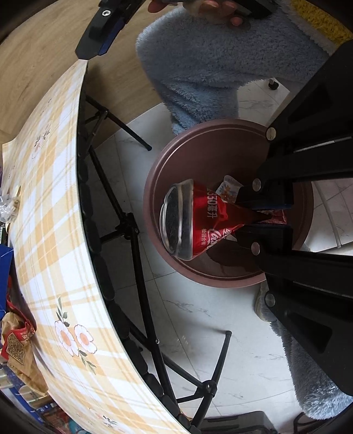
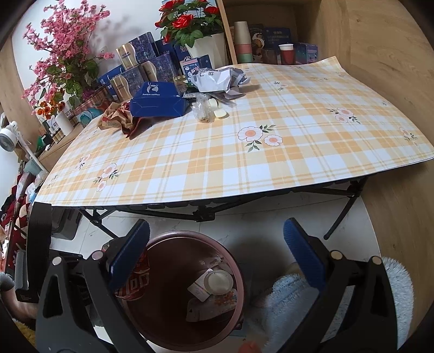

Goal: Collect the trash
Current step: 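Open the left gripper over the brown bin to drop the red can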

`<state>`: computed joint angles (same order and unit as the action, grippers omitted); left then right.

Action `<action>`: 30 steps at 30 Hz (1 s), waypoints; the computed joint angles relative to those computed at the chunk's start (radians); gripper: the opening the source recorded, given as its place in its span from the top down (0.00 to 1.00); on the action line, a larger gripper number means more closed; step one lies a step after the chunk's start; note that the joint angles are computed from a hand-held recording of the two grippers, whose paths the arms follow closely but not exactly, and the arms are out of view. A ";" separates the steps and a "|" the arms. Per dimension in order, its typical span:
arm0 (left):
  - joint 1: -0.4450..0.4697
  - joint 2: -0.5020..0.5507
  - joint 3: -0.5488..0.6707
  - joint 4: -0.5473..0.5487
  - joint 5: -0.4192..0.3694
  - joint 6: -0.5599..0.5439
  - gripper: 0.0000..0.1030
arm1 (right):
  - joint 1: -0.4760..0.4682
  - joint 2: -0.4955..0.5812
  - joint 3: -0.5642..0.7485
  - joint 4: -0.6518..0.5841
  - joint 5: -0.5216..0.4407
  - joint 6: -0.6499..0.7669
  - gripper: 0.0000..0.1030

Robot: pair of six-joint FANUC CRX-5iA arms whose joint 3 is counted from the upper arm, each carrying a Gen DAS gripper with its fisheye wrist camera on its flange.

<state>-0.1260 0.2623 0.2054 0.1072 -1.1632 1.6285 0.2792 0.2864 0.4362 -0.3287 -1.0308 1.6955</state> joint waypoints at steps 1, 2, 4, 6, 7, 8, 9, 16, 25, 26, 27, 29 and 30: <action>0.001 0.001 -0.001 0.004 -0.001 -0.002 0.93 | 0.001 -0.001 -0.001 0.001 0.001 0.001 0.06; 0.004 0.001 -0.004 0.013 -0.001 -0.006 0.93 | 0.001 -0.003 -0.003 0.000 0.002 0.004 0.06; 0.005 -0.004 -0.009 0.017 0.004 -0.004 0.93 | 0.000 -0.006 -0.006 -0.004 0.008 0.014 0.06; 0.010 -0.015 -0.022 0.030 0.019 -0.009 0.90 | -0.001 -0.008 -0.009 -0.005 0.011 0.016 0.06; 0.012 -0.020 -0.029 0.033 0.026 -0.011 0.83 | -0.001 -0.007 -0.008 -0.004 0.011 0.013 0.06; 0.014 -0.025 -0.034 0.039 0.034 -0.013 0.75 | -0.002 -0.006 -0.007 -0.003 0.011 0.010 0.06; 0.018 -0.036 -0.047 0.049 0.050 -0.018 0.59 | -0.002 -0.005 -0.006 -0.001 0.011 0.007 0.06; 0.026 -0.114 -0.117 0.059 0.171 0.000 0.40 | 0.003 -0.011 -0.013 0.005 0.019 0.014 0.06; 0.041 -0.228 -0.196 -0.006 0.334 0.156 0.13 | -0.004 -0.009 0.000 -0.018 0.010 0.037 0.06; 0.044 -0.235 -0.200 -0.014 0.343 0.174 0.12 | -0.006 -0.008 0.006 -0.023 0.008 0.042 0.06; 0.046 -0.246 -0.204 -0.031 0.354 0.206 0.11 | -0.007 -0.005 0.012 -0.026 0.007 0.046 0.06; 0.050 -0.263 -0.205 -0.074 0.368 0.272 0.08 | -0.009 -0.003 0.022 -0.031 0.008 0.058 0.06; 0.051 -0.270 -0.205 -0.093 0.373 0.299 0.07 | -0.010 -0.002 0.025 -0.032 0.011 0.064 0.06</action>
